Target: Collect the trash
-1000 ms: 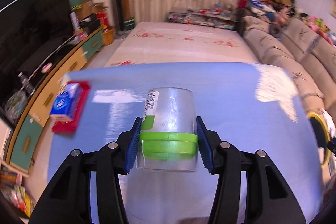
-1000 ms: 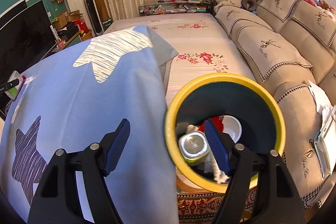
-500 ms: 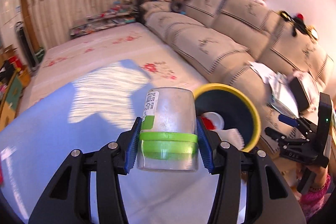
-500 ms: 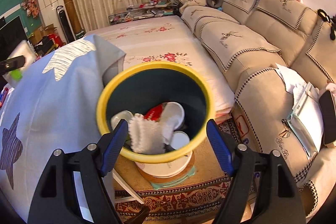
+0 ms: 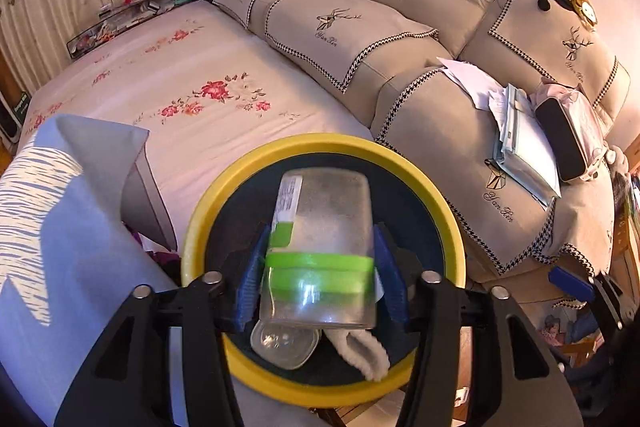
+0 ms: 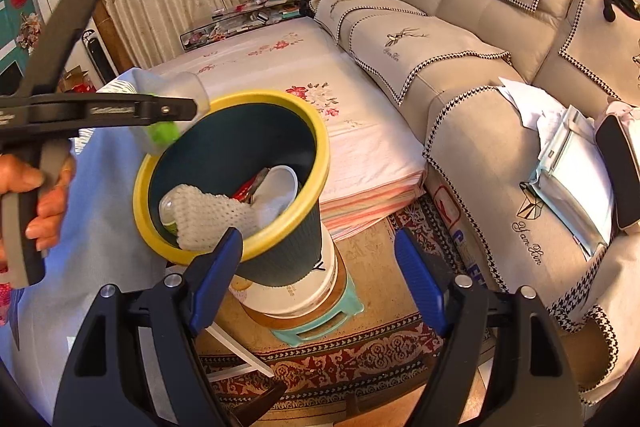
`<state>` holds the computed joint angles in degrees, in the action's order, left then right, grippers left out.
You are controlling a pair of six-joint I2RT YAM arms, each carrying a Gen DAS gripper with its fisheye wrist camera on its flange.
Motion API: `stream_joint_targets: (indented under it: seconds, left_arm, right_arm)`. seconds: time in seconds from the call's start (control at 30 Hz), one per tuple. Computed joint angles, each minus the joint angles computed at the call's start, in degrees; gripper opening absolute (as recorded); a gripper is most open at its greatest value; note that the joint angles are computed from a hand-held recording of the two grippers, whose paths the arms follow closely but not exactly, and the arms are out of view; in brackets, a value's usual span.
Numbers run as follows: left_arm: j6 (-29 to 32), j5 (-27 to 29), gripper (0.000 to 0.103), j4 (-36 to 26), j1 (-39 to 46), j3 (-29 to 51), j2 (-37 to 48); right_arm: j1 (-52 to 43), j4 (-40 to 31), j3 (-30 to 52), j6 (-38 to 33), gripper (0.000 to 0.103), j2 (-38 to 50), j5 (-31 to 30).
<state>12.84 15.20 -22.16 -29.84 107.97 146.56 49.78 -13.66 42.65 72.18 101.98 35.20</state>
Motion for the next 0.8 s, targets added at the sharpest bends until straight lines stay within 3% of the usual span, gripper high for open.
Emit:
stream_joint_targets:
  seconds: [0.03, 0.07, 0.2, 0.3, 0.4, 0.57, 0.7, 0.8]
  left_arm:
    - [-0.15, -0.14, 0.074, 0.98, 0.12, -0.24, 0.15]
    - [-1.02, -0.52, 0.078, 2.6, -0.04, -0.97, -0.24]
    - [-1.43, 0.76, 0.081, 6.01, 1.48, -7.69, -5.84]
    - [0.07, 3.24, 0.084, 14.09, 5.35, -23.74, -18.65]
    - [1.89, 5.2, 0.097, 23.19, 10.43, -41.14, -33.43]
    - [8.03, 8.96, 0.098, 32.7, 24.62, -65.35, -56.0]
    - [12.9, 15.1, 0.098, 28.25, 41.46, -73.41, -67.32]
    - [17.73, 22.43, 0.098, 23.19, 56.79, -75.28, -70.77]
  right_arm:
    - [0.01, -0.15, 0.13, 0.16, 0.074, -0.02, -0.19]
    - [0.14, -0.17, 0.08, 0.39, 0.074, -0.1, -0.37]
    - [2.07, -1.01, 1.19, 1.51, 0.075, -0.19, -0.01]
    - [4.68, -3.25, 3.31, 2.56, 0.078, 0.43, 1.02]
    - [8.4, -7.9, 7.8, 3.95, 0.079, 1.97, 3.38]
    - [14.06, -14.69, 16.81, 4.47, 0.085, 4.79, 8.29]
    - [18.2, -21.57, 25.82, 4.77, 0.092, 7.74, 12.52]
    - [21.51, -28.46, 33.08, 7.46, 0.095, 9.95, 16.71]
